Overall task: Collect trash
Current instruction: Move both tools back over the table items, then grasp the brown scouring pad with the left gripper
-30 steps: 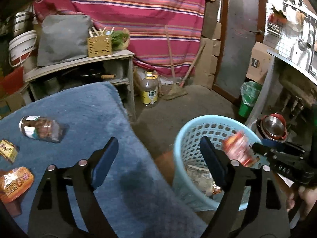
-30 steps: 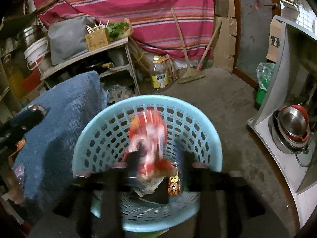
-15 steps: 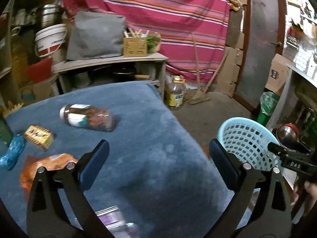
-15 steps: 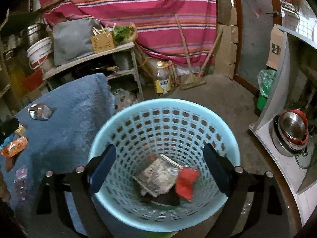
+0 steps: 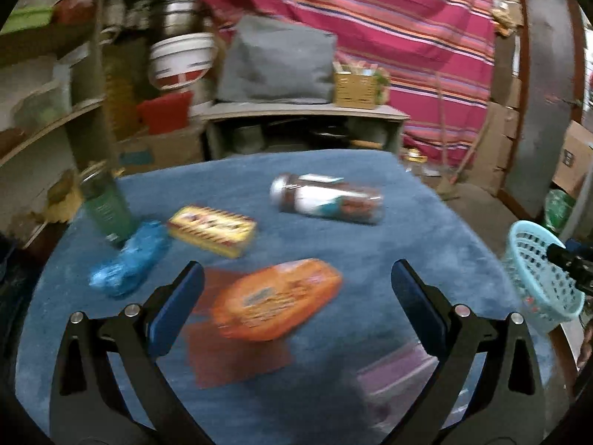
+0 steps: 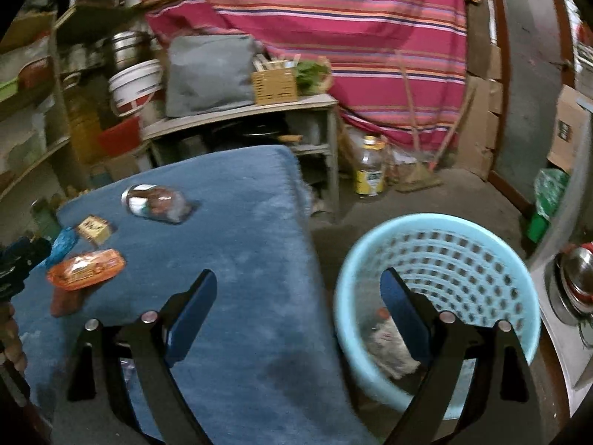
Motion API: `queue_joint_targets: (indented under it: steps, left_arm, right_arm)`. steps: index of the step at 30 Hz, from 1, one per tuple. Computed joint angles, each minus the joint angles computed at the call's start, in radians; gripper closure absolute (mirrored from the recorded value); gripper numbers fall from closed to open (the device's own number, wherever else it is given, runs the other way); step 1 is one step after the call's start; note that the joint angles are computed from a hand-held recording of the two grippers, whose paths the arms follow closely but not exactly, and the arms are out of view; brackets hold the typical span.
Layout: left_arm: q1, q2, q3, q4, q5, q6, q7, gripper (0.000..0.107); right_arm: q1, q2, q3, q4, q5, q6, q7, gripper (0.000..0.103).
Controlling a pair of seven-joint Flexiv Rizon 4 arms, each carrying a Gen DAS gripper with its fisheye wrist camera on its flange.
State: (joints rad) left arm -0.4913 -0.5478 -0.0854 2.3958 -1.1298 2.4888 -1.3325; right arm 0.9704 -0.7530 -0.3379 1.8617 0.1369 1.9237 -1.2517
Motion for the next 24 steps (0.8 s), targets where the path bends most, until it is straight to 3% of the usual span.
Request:
queue_joint_targets:
  steps: [8,14,18,21,24]
  left_arm:
    - [0.110,0.057,0.073,0.200,0.159,0.001,-0.198,0.009]
    - [0.206,0.059,0.129,0.268,0.301,0.003,-0.276,0.009]
    - [0.307,0.051,0.148,0.287,0.469,-0.019,-0.352,0.009]
    - [0.414,0.022,0.142,0.285,0.669,-0.021,-0.459,0.009]
    - [0.440,-0.003,0.124,0.263,0.753,-0.048,-0.513,0.009]
  right_arm:
    - [0.095,-0.023,-0.004,-0.047,-0.032,-0.030,0.010,0.015]
    - [0.150,-0.058,-0.010,-0.095,-0.077,-0.069,0.029,0.015]
    - [0.169,-0.083,-0.012,-0.130,-0.121,-0.103,0.055,0.015]
    - [0.191,-0.099,-0.036,-0.141,-0.146,-0.116,0.074,0.015]
    - [0.210,-0.117,-0.071,-0.154,-0.162,-0.135,0.102,0.015]
